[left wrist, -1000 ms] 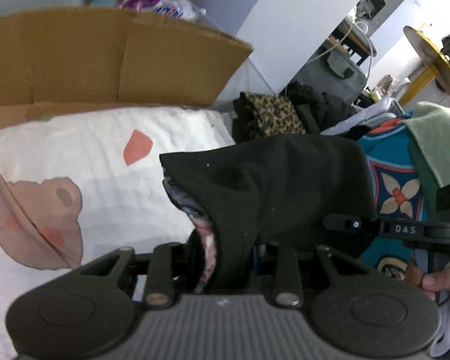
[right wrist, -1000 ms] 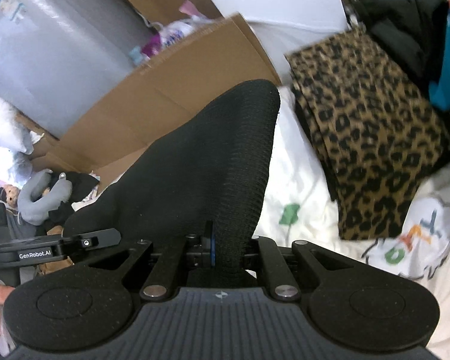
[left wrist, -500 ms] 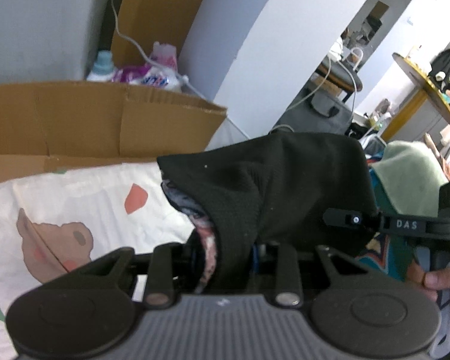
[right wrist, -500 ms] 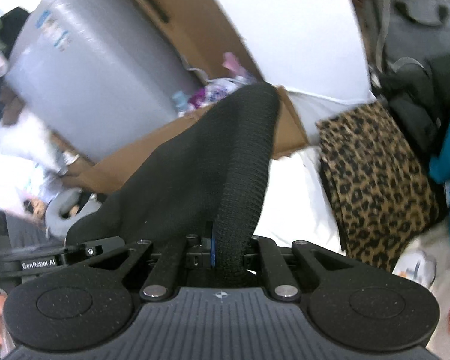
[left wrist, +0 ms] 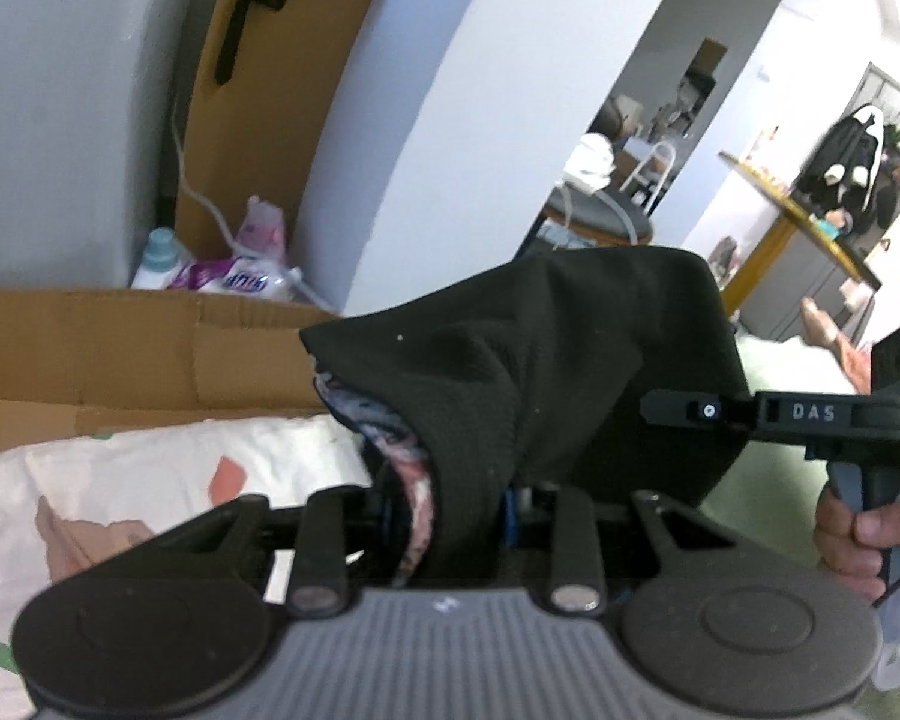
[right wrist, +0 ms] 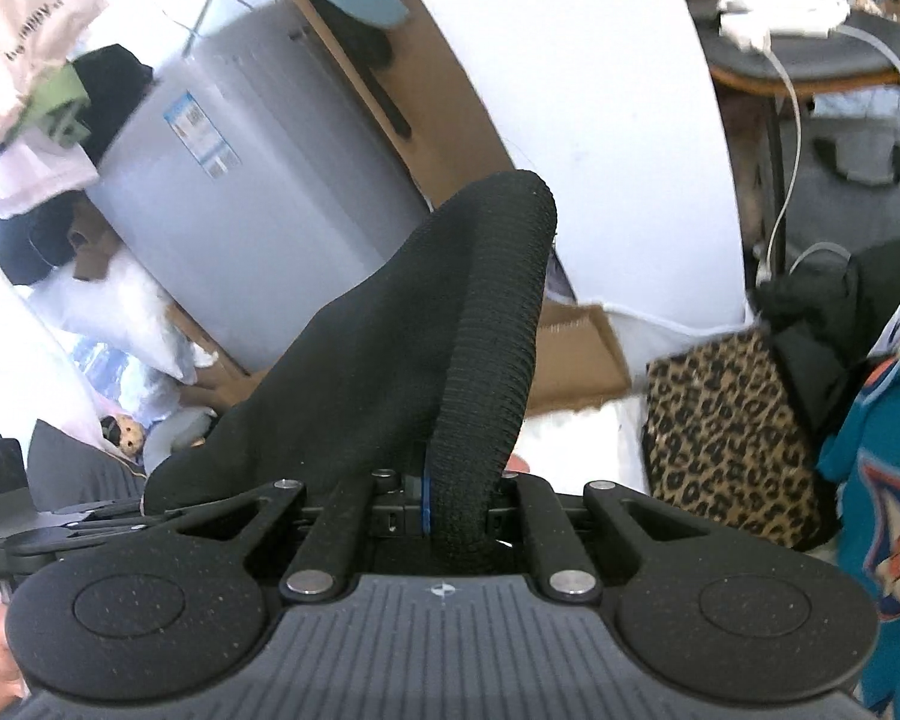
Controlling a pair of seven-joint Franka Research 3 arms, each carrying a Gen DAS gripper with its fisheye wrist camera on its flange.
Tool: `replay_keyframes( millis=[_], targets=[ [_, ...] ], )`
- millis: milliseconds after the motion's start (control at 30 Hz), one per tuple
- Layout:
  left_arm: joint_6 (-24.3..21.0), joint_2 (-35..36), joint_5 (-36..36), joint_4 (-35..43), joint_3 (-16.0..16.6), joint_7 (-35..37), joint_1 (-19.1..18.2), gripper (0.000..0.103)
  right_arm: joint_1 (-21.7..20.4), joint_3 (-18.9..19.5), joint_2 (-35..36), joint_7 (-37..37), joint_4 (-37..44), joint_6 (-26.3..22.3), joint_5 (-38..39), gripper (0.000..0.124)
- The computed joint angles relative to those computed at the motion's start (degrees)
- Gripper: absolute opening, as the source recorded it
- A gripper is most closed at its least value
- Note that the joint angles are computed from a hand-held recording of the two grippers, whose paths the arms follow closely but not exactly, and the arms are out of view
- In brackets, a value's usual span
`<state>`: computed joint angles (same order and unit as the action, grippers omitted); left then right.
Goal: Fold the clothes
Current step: 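Carry the folded shorts with both tools onto the leopard-print garment pile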
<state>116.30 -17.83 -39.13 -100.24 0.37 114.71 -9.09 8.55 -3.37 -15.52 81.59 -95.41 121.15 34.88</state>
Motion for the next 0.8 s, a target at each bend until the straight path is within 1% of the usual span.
replay_keyframes(
  millis=[267, 467, 567, 800],
  targets=[
    [1.31, -1.21, -1.46, 1.92, -1.13, -1.36, -2.29, 0.033, -1.96, -2.58, -1.09, 0.27, 5.71, -5.71, -0.94, 0.007],
    [2.77, -1.96, -2.81, 2.03, -1.87, -2.90, -4.38, 0.033, -3.75, -4.21, -0.83, -1.12, 10.90, -9.63, -1.81, 0.007],
    [3.39, -2.02, -3.23, 1.85, -2.27, -4.01, -5.46, 0.033, -4.75, -4.41, -0.87, -1.15, 11.78, -10.18, -2.78, 0.007],
    [6.89, -0.23, -4.64, 1.91, -3.71, -4.43, -7.56, 0.033, -6.42, -5.05, 0.45, -2.28, 14.15, -10.36, -4.48, 0.007]
  ],
)
